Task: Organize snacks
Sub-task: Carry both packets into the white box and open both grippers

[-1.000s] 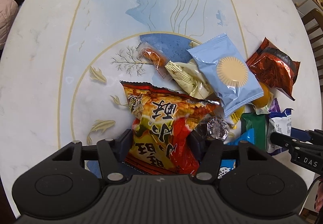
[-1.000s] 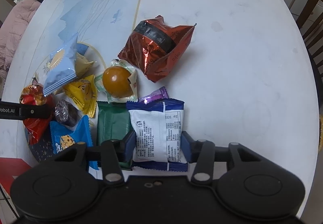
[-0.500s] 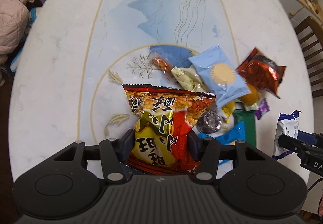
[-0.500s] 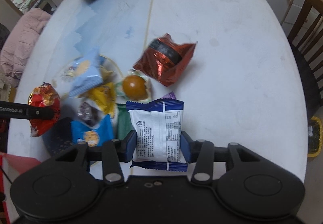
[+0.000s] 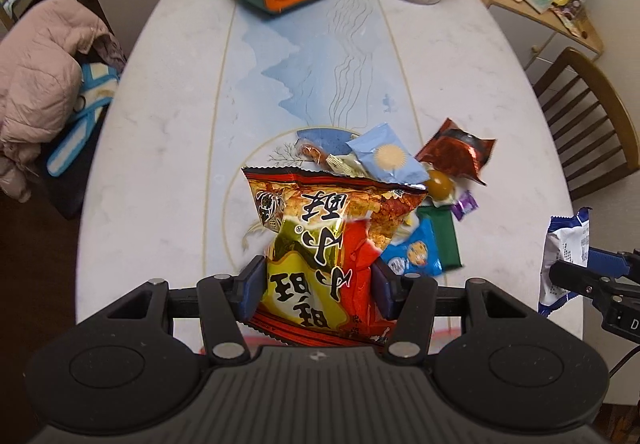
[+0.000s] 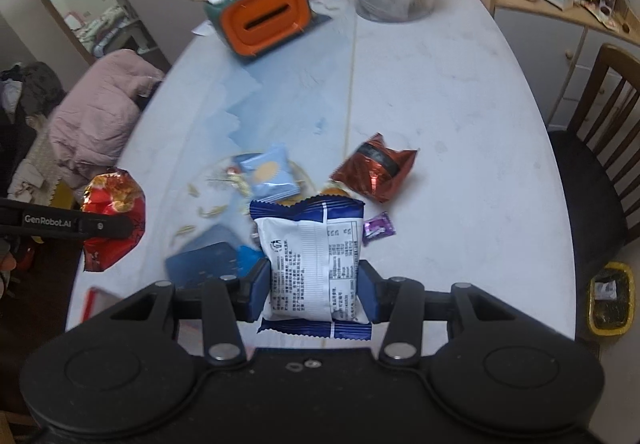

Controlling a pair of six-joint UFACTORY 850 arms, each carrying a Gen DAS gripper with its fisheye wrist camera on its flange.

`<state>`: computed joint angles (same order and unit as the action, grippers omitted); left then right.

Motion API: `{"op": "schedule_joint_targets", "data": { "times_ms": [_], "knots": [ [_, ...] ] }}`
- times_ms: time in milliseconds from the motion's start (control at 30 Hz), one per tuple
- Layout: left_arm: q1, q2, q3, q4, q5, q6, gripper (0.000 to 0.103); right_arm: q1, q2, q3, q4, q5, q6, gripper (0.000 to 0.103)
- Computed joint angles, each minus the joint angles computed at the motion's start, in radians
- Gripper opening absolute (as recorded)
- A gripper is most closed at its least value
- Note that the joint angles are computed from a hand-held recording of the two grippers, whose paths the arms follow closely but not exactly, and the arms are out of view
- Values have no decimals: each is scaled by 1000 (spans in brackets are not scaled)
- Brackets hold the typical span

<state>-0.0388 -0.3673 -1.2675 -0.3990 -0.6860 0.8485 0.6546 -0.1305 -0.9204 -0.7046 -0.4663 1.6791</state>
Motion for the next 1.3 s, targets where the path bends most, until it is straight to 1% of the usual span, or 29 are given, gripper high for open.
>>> {"op": "schedule_joint_targets", "data": {
  "times_ms": [267,467,600,733,900,1167,1300],
  "knots": [
    [61,151,90,-35,-50,103,54,122,59,-35,-52,-103,67,45],
    [109,245,149,-52,-92,187,54,203,66,-73,-49,-176,78,45],
    [143,294,186,-52,-120,230,54,249,64,-91,-46,-203,93,45],
    [174,331,227,-49,-136,273,54,275,42,-103,-29,-190,98,45],
    [201,347,278,-16,-135,294,54,295,0,-112,25,-147,79,45],
    [223,322,345,47,-92,269,54,319,-67,-122,98,-102,71,45],
    [219,298,375,70,-48,250,54,322,-100,-124,129,-82,61,45]
  ]
}}
